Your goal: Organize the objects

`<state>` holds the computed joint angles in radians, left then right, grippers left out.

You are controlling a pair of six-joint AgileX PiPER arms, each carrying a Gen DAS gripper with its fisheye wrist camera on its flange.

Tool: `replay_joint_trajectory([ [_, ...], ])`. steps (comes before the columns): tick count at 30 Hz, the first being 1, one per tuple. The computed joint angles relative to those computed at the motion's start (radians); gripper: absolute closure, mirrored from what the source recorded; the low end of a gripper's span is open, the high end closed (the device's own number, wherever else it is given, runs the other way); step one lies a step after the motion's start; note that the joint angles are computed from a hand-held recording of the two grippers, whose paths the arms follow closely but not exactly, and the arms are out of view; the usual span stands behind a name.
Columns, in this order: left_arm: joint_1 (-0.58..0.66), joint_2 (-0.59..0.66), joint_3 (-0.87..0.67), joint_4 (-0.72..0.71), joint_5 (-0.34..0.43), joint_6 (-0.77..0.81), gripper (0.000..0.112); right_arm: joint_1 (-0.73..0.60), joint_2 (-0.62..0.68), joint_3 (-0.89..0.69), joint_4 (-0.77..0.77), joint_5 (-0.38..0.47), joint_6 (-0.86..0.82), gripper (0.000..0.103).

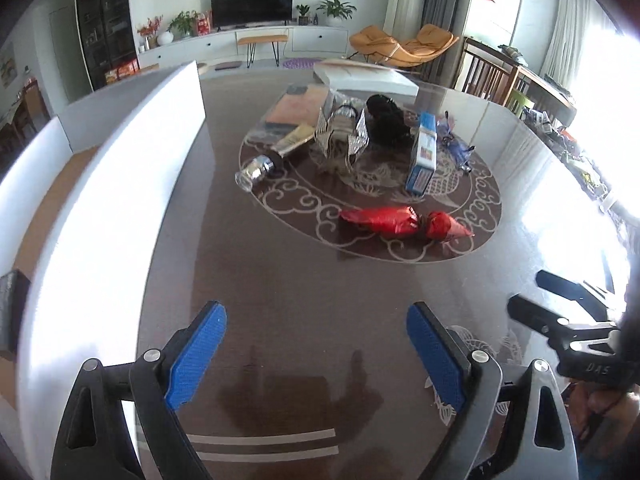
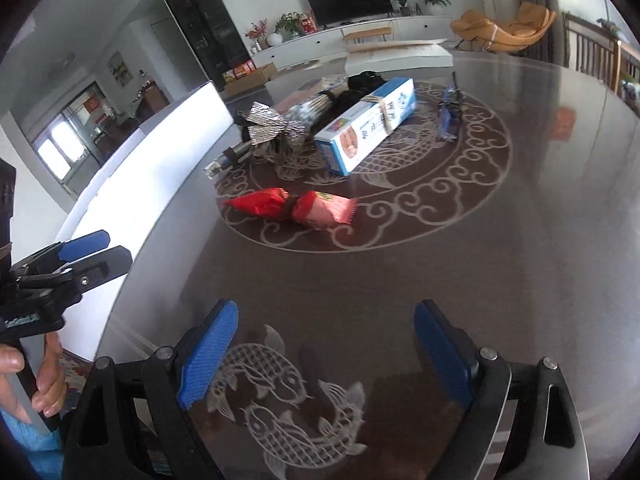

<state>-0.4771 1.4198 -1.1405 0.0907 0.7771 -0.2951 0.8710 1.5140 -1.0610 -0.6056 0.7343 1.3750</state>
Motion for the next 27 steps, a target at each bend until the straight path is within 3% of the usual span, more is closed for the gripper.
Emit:
replay_joint_trajectory([
  [2, 0.021, 0.030, 0.037, -0.053, -0.070, 0.040, 0.020, 0.031, 0.000, -0.022, -0.040, 0.147, 0.077, 0.012],
  [6, 0.009, 0.076, 0.060, -0.021, -0.128, 0.015, 0.020, 0.004, -0.019, 0.010, -0.009, 0.292, 0.106, 0.012],
  [11, -0.005, 0.104, 0.047, 0.027, -0.139, -0.021, 0.020, -0.013, -0.029, 0.040, -0.016, 0.321, 0.144, 0.010],
  [15, -0.021, 0.121, 0.033, 0.102, -0.126, -0.078, 0.020, -0.001, -0.022, 0.036, -0.012, 0.352, 0.139, 0.000],
  [20, -0.016, 0.154, -0.005, 0.201, -0.082, -0.211, 0.020, 0.016, -0.017, 0.025, -0.026, 0.370, 0.156, 0.000],
  [27, -0.060, 0.328, -0.236, 0.187, 0.020, -0.225, 0.012, 0.027, -0.017, 0.025, -0.031, 0.379, 0.171, 0.000],
])
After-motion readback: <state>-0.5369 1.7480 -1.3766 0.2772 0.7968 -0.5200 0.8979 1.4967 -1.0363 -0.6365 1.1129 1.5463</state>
